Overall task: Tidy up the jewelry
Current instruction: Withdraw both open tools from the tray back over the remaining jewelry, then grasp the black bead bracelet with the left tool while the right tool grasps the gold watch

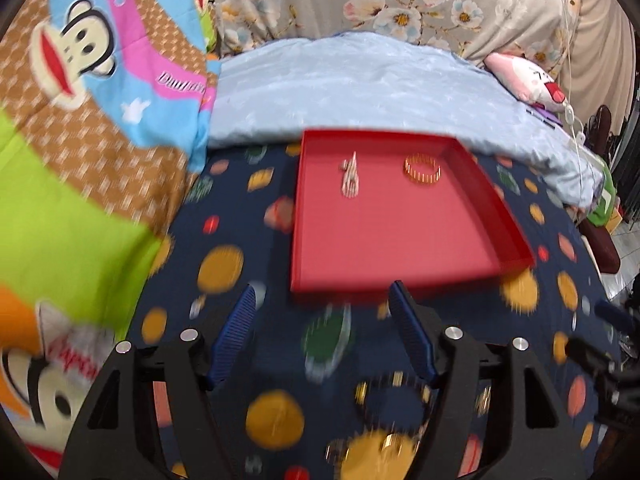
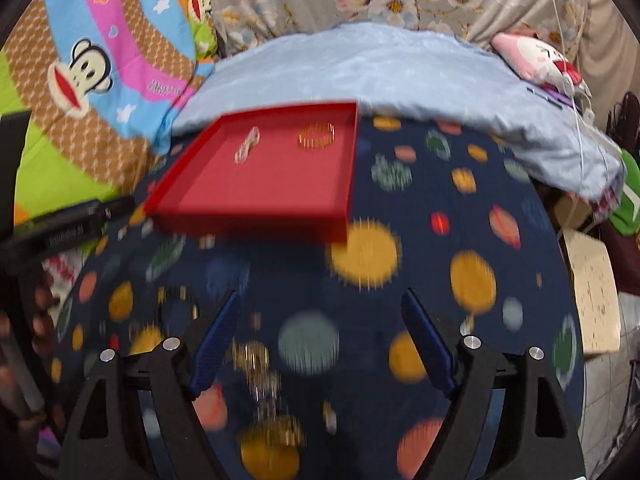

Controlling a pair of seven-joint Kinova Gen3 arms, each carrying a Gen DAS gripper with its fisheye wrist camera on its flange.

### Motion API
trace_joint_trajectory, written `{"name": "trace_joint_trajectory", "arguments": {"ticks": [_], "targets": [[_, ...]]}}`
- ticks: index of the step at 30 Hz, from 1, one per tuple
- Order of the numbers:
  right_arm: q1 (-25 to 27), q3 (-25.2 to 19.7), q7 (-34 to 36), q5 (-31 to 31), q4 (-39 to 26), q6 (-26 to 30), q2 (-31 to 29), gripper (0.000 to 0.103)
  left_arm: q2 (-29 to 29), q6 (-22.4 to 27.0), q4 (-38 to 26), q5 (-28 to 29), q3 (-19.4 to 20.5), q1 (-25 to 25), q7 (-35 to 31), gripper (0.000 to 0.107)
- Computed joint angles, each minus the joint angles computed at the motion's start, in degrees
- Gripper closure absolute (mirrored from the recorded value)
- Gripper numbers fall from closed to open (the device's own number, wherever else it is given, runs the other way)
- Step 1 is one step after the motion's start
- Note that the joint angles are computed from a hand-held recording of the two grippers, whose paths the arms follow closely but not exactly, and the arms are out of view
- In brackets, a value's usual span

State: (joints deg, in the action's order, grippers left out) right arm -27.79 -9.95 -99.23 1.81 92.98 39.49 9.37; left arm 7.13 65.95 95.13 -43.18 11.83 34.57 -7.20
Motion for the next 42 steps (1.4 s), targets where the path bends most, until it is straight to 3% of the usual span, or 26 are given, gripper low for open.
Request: {"name": "trace_joint_trajectory", "arguments": {"ticks": [4,8,18,24,31,37,42], "targets": [[0.4,-1.0,0.8,-1.7,8.6,-1.0,-4.4,0.023,-1.5,1.2,4.0,1.8,2.0,2.5,5.7,0.041],[0.3,-1.5,0.3,-2.2,13.2,-3.3,-5.8,0.023,-1.1,3.0,5.8,3.0,3.8,4.7,10.2,0.041],[0.9,-1.8,4.9,-5.6,14.9,-6.8,-4.6,0.025,-0.9,1.6,8.5,6.0,4.3,6.8,14.4,0.041],[2.1,-2.3,9.5,-10.1,14.3,-7.1,-3.2,0.042,-1.1,0.4,9.3,6.8,4.3,6.7,14.9,0.041],[5.5,-2.8,19.2,-22.0,14.1,-4.3,-3.2,0.074,-1.0,-0.5,9.5,7.2,4.3,6.7,14.8,0.041],[4.7,-2.2,19.2,-22.3,14.6,-1.9,-4.4,0.075,-1.2,-0.8,9.6,7.3,4.5,6.7,14.9,0.041],[3.3,-2.1,16.6,-20.1,15.4,-3.3,-4.8,0.071,-1.3,-1.1,9.6,7.5,4.5,6.7,14.9,0.041]]}}
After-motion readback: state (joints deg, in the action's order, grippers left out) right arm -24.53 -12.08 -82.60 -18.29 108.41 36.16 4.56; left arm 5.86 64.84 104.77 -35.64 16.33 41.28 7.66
